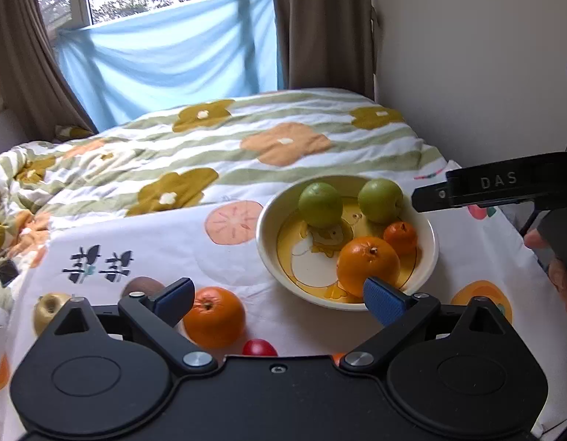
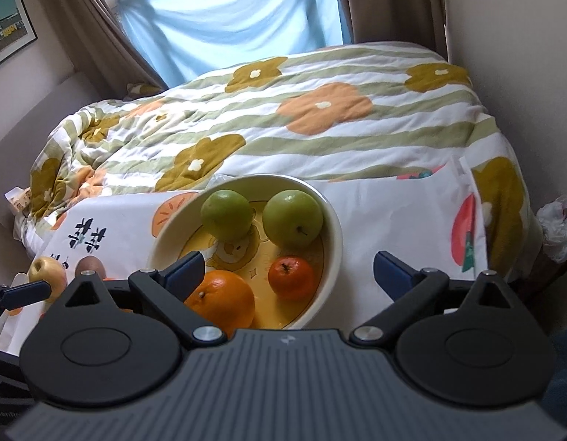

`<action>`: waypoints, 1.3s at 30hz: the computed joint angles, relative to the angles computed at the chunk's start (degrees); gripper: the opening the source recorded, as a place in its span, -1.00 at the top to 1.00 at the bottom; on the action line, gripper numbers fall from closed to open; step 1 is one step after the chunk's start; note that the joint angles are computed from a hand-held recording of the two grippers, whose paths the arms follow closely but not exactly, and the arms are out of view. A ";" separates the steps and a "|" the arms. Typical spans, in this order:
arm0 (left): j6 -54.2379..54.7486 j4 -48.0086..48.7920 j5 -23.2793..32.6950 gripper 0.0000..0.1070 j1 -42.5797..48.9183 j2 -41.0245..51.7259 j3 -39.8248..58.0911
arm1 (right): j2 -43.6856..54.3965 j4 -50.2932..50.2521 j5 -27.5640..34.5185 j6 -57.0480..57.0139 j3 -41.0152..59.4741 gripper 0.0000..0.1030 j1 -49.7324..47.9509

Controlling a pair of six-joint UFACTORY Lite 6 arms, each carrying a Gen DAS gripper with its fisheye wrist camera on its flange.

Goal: Organize fruits
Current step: 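Withdraw both tools from the bowl toward the pear and kiwi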

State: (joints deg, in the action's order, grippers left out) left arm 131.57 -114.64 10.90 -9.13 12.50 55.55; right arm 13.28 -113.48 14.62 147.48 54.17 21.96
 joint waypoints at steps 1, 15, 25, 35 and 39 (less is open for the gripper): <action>2.23 -2.61 -0.21 -0.88 0.16 -1.58 -1.17 | -1.14 2.44 0.47 -2.20 -0.50 -1.00 0.64; -6.28 5.75 -1.04 -0.93 10.17 -20.10 -12.12 | -7.79 28.22 7.26 -27.81 2.79 -1.00 12.82; -2.09 10.53 9.70 -0.93 27.76 -10.64 -3.80 | 6.60 35.40 11.98 -31.63 19.33 -1.00 21.12; -12.51 31.19 16.53 -0.93 35.86 13.30 20.05 | 28.47 48.92 14.91 -45.30 46.46 -1.00 25.09; -13.80 37.56 19.17 -0.93 36.75 23.83 31.10 | 40.77 56.80 17.28 -55.86 63.44 -1.00 25.45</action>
State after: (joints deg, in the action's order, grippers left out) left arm 117.77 -77.08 30.07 27.62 36.34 86.64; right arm 54.06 -56.68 31.91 91.62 117.60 47.41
